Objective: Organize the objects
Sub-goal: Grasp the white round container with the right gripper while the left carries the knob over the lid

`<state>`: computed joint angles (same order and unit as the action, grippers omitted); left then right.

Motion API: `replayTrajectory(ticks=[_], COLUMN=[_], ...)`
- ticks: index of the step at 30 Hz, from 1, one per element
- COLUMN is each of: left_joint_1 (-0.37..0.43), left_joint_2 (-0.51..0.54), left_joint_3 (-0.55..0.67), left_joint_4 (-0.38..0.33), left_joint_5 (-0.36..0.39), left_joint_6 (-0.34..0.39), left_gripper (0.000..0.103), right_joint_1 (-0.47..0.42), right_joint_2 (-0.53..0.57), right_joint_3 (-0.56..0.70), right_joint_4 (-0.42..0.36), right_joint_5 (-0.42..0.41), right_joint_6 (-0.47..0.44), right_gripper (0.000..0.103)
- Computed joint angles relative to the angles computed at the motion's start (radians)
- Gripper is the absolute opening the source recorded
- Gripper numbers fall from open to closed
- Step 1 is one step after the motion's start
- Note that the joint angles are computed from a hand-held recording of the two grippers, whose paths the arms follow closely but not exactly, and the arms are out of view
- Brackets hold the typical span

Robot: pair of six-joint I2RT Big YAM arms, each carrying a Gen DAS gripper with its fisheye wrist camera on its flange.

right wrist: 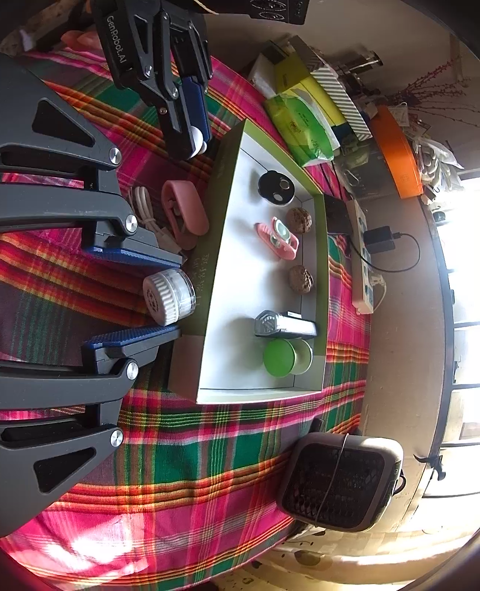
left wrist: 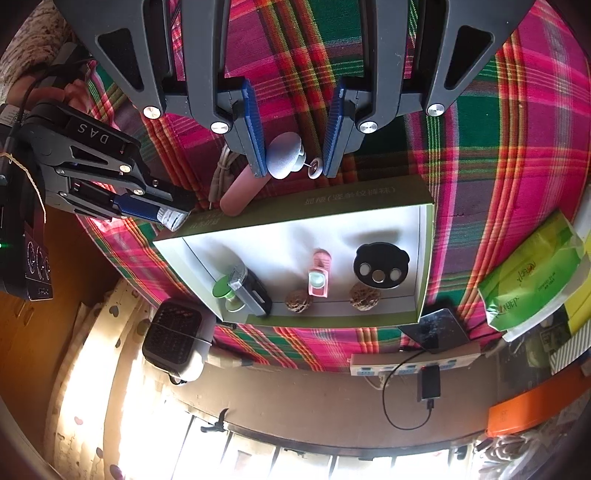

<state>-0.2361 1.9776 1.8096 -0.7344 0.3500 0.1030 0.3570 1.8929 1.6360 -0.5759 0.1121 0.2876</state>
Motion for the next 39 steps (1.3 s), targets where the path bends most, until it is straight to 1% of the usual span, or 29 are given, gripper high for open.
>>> replayTrajectory(ticks=[6,10,14,20,29,35,39], left_joint_1=[0.005,0.009,0.012,0.016,0.015,0.014,0.013], left_joint_2=[0.007,0.03,0.067,0.132,0.231,0.279,0.299], left_joint_3=[0.031,0.077,0.141,0.239,0.387,0.457,0.489], left_joint_4=[0.005,-0.006,-0.031,-0.075,-0.157,-0.203,-0.219], left_joint_5=[-0.004,-0.009,-0.016,-0.031,-0.052,-0.061,-0.061], left_joint_6=[-0.007,-0.006,-0.016,-0.022,-0.02,-0.011,-0.007], left_gripper=[0.029,0.029,0.029,0.029,0.029,0.029,0.029], right_joint_1=[0.0,-0.002,-0.007,-0.019,-0.034,-0.035,-0.033], right_joint_2=[-0.01,0.007,0.037,0.11,0.247,0.315,0.351], right_joint_3=[0.007,0.044,0.097,0.214,0.429,0.534,0.594], right_joint_4=[0.014,0.001,-0.018,-0.077,-0.2,-0.272,-0.309], right_joint_5=[-0.002,-0.002,-0.01,-0.023,-0.051,-0.057,-0.054], right_joint_6=[-0.009,-0.021,-0.036,-0.054,-0.086,-0.117,-0.139], right_gripper=[0.032,0.032,0.032,0.032,0.032,0.032,0.032])
